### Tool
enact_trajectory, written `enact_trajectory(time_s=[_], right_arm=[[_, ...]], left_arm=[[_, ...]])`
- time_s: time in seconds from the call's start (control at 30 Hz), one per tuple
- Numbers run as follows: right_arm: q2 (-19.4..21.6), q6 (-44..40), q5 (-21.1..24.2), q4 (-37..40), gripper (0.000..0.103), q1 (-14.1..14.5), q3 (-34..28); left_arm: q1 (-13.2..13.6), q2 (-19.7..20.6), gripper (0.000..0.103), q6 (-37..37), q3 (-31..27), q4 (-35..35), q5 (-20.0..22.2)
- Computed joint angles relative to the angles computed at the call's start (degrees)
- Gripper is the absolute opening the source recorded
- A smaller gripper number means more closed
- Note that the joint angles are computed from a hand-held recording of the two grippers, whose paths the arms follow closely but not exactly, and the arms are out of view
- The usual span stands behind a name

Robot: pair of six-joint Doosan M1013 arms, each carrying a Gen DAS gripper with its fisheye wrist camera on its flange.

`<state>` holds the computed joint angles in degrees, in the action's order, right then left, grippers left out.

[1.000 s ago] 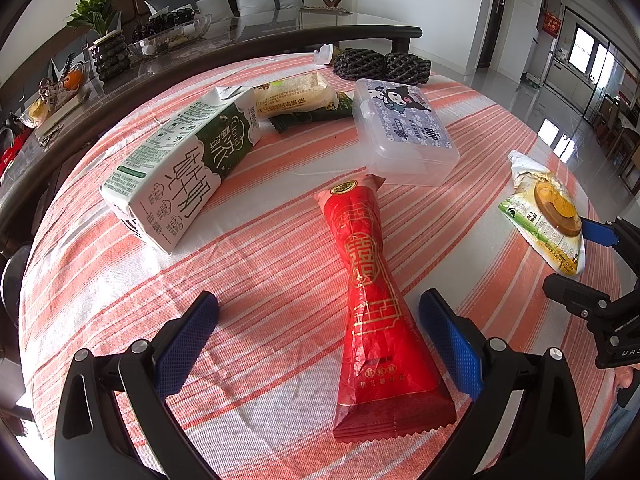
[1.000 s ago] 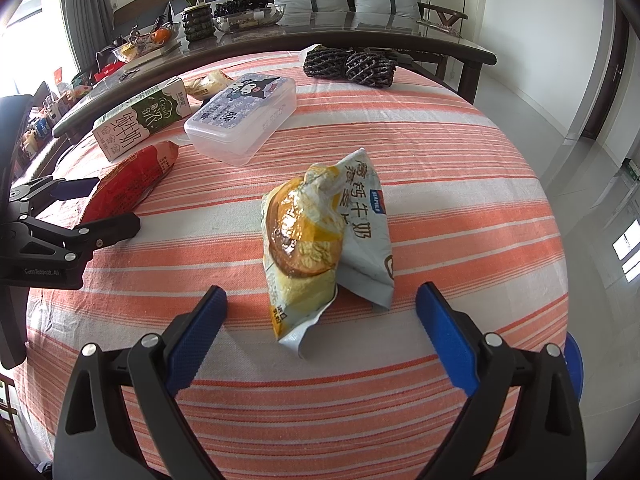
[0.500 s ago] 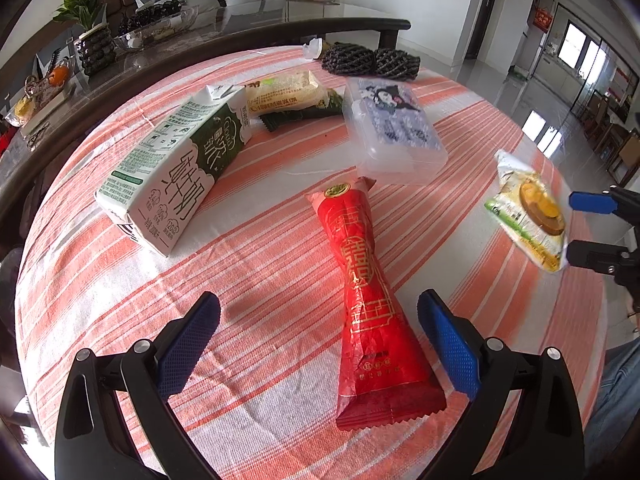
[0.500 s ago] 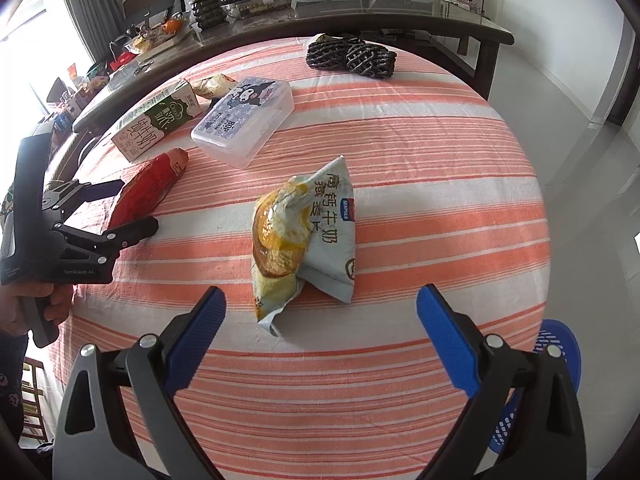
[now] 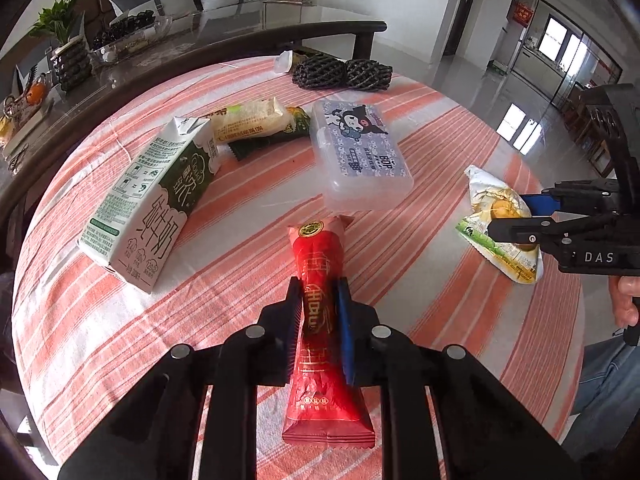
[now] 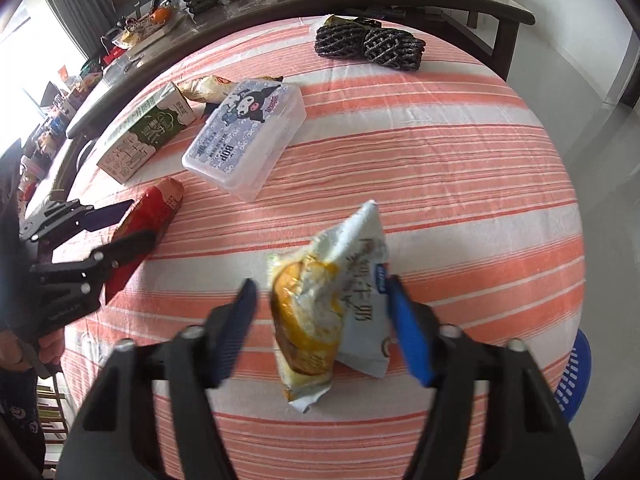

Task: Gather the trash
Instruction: 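Carry both wrappers over the blue basket and open both tools to drop them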

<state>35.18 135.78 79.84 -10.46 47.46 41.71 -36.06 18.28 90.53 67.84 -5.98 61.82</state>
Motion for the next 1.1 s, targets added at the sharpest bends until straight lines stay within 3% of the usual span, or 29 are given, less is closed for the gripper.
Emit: enact_trajectory(time_s=[0.07, 0.2, 0.3, 0.43, 0.67, 0.9, 1.1], right_arm=[[-1.2, 0.53, -1.18, -0.39, 0.036, 0.32, 1.56], [-6.08, 3.9, -7.07, -3.47, 0.035, 1.24, 8.13], [-10.71, 8.14, -10.6, -6.74, 0.035, 1.77, 14.1], [-17.47, 14.26, -11.05, -11.1, 0.035, 2.13, 22.18], [-27.66, 26.29, -5.02, -17.14, 0.035, 1.53, 35.51], [-34.88, 36.81, -5.55, -17.05, 0.035, -0.23, 47.62], [-38.47, 44.04, -7.94, -18.08, 0.035, -0.84, 54.0]], left_arm=[[0.0, -1.03, 0.013, 0.2, 1.06, -1.06, -1.44], [-0.53, -2.65, 0.012, 1.53, 2.23, -5.16, -3.84], [-2.11, -2.69, 0.012, 3.41, 1.33, -7.74, -4.35], [-5.24, -0.95, 0.012, 6.52, -2.03, -12.04, -3.59], [-12.72, 5.81, 0.012, 9.65, -11.59, -16.16, 0.67], [-18.47, 14.22, 0.012, 7.55, -22.07, -16.74, 5.75], [-20.95, 21.46, 0.012, 4.43, -31.25, -17.34, 10.37]])
